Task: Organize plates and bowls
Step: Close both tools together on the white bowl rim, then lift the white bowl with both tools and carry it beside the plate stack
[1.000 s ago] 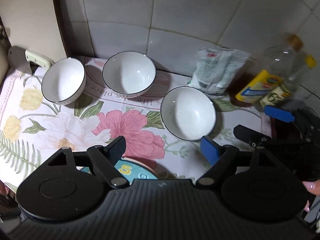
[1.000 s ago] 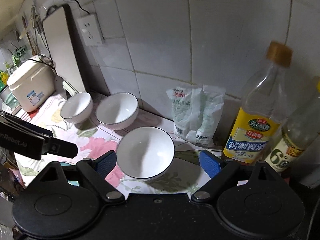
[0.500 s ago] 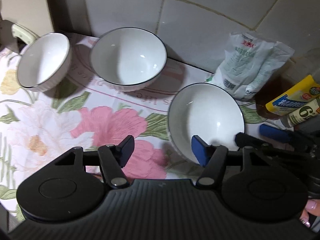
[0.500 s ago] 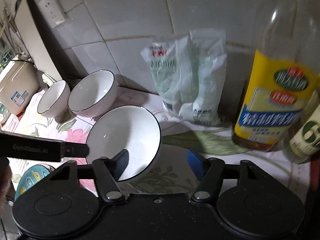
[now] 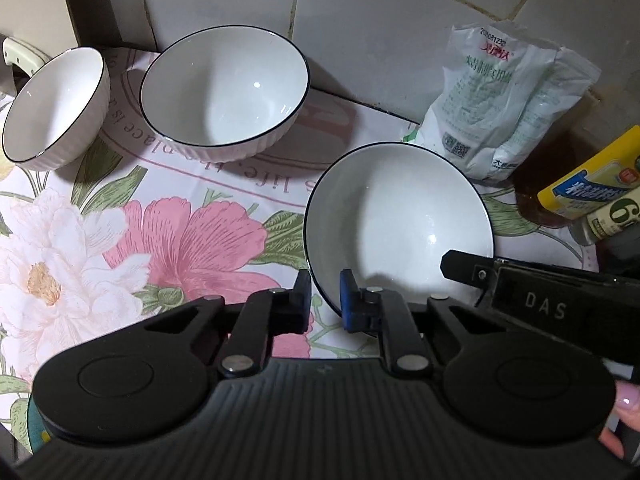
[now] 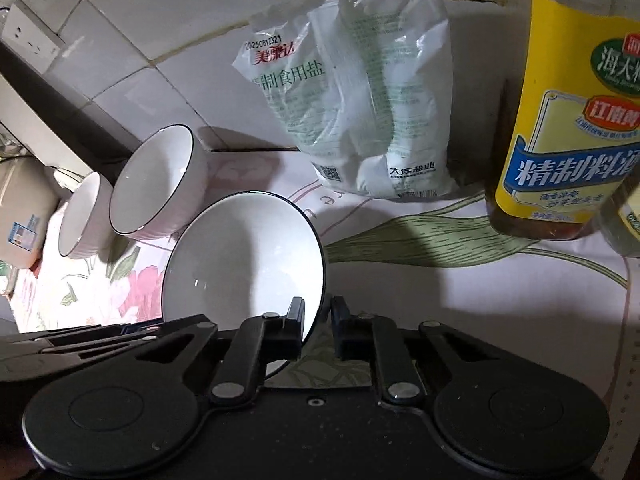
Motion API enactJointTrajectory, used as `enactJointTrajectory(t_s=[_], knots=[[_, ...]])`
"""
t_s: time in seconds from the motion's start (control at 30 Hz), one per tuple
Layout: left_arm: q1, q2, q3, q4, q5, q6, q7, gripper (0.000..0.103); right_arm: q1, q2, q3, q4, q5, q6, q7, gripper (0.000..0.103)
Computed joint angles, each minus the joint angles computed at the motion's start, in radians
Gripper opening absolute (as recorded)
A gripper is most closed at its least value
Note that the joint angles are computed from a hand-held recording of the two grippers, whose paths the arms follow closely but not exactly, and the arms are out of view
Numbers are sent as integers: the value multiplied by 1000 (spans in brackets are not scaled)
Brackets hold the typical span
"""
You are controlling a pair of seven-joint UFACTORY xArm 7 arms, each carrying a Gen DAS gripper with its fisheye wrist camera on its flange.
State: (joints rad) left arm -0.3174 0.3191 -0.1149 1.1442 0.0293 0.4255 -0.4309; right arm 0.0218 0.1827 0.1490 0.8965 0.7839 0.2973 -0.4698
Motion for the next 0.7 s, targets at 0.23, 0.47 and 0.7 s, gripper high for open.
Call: enactJointTrajectory(t_s=[0.23, 0.47, 0.7], knots=[[31, -78, -34, -60, -70, 11, 87, 13, 40, -79, -25, -49, -129, -7, 114, 18], [35, -209, -47, -140, -136, 42, 182, 14, 85, -231, -69, -135, -201, 40, 210, 18], [22, -351, -45, -219, -220, 91, 278, 13, 114, -440, -64, -268, -410, 44, 415, 19]])
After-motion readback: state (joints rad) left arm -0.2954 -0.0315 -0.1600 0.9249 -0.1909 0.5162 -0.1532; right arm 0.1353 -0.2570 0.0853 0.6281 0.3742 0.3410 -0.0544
